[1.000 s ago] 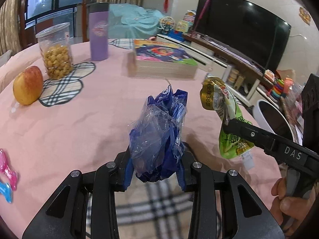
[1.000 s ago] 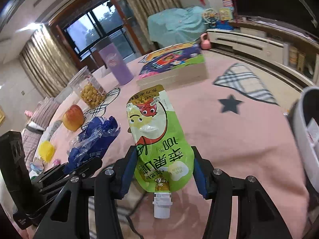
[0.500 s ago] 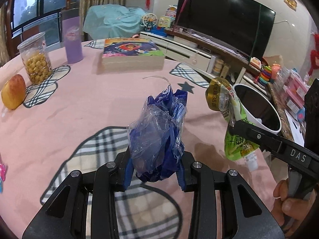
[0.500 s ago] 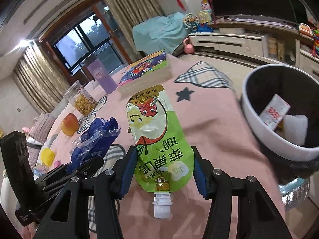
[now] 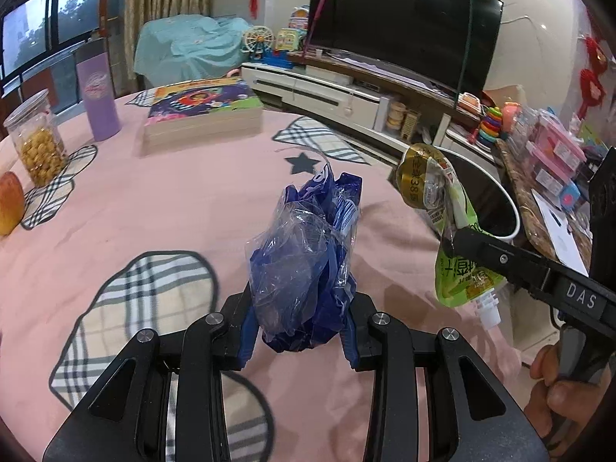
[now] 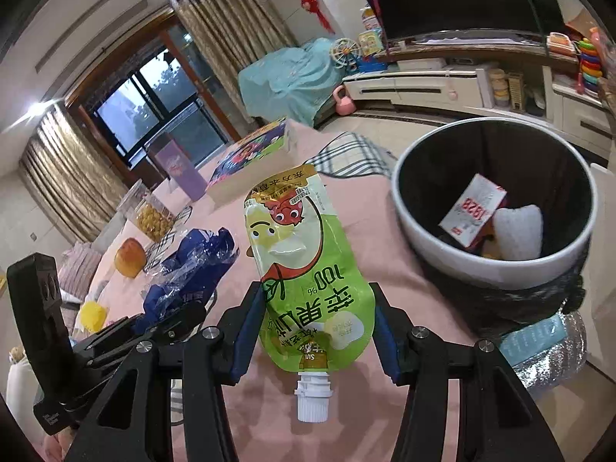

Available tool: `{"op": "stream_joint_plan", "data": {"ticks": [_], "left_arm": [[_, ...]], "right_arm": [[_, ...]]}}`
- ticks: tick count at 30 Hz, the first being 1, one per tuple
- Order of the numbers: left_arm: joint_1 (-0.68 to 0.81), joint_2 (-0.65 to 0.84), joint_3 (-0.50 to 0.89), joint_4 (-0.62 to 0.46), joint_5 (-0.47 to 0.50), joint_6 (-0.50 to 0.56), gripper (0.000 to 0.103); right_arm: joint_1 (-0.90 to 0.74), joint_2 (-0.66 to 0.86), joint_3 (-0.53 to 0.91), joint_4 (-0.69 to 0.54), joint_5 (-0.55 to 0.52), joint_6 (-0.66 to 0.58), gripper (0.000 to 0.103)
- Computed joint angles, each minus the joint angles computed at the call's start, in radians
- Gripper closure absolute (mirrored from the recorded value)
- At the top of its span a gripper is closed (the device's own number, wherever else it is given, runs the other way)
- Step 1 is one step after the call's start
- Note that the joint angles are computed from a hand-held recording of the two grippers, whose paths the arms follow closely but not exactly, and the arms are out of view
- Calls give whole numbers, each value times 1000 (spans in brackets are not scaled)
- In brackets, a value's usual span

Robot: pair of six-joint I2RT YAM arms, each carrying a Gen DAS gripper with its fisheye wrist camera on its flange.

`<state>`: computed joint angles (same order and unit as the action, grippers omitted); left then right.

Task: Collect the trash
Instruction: 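Carry blue snack bag and green juice pouch over the bin opening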

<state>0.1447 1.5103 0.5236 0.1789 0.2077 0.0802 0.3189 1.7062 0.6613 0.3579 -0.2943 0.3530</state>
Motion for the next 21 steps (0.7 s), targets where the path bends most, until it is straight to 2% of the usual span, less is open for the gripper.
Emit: {"op": "stream_joint_plan", "data": {"ticks": [21], "left_arm": [[-197, 28, 70, -8, -67, -64, 70]], "right_arm": [[-169, -62, -54, -6, -63, -49, 50]]}}
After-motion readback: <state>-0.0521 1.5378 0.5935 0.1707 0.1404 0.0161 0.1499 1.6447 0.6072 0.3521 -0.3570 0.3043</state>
